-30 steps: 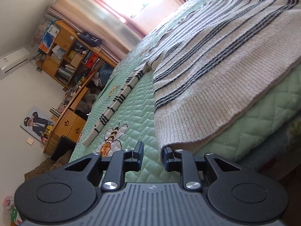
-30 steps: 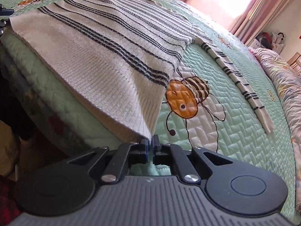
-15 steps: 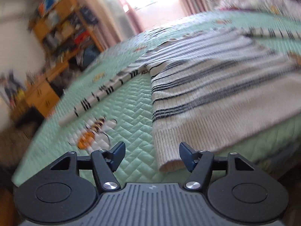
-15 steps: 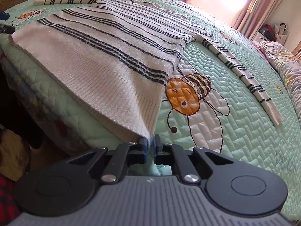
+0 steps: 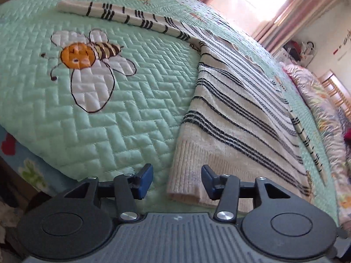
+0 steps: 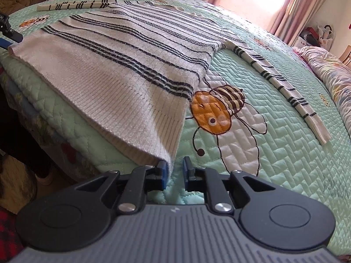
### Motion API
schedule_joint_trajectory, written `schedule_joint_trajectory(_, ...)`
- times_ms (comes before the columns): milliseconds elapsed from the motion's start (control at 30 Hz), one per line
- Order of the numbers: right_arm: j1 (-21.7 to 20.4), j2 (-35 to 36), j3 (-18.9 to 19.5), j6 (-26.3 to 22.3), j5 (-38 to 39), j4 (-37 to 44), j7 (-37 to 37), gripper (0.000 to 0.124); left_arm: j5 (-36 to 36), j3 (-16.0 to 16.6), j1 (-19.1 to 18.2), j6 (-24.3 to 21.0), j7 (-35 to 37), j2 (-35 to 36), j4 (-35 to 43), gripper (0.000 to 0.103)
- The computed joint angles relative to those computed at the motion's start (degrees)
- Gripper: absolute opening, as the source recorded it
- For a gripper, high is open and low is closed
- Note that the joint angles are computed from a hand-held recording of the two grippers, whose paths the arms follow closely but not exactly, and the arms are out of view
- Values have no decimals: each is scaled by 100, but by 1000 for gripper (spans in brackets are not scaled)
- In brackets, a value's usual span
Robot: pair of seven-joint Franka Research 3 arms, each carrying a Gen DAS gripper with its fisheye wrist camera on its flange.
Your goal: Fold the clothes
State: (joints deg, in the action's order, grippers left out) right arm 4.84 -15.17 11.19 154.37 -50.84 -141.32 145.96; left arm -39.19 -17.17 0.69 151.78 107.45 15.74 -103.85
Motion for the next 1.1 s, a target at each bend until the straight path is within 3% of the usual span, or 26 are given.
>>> schedule_joint_trajectory(133, -14, -3, 4, 31, -56, -16, 47, 17, -382, -106, 144, -278, 235, 233, 299, 59)
schedule_joint_trajectory(200, -29, 6, 9, 51, -108, -16, 88, 18, -575, -168, 211, -428, 363, 382, 486, 56)
schedule_joint_trajectory(233, -36, 12, 12, 63, -143, -17, 113, 18, -618, -190, 229, -533, 423, 461, 588, 43)
schedule_joint_trajectory(267, -40, 14, 15, 59, -174, -15, 132, 19, -572, -179, 215, -684, 374, 567, 727, 22)
schedule_joint_trajectory(367, -37, 17, 4, 31, -228, -4, 162, 24, -453, -177, 170, -909, 155, 823, 1035, 10)
schedule_joint_trajectory(633, -49, -82, -35, -64, -235, -59, 246, 48, -773, -193, 97, 89, 174, -43, 132, 6)
schedule_joint_trajectory(800, -122, -124, -39, 46, -209, -111, 271, 54, 306, 161, -223, 7, -661, -91, 75, 5)
schedule_joint_trajectory(933, -149, -228, -99, 213, -40, -219, 158, 73, 1060, 254, -360, -19, -1152, -29, 74, 6)
schedule_joint_trajectory(1100, -263, -415, -237, 743, 749, -465, -104, 74, 1172, 155, -247, -20, -1183, -80, -15, 6)
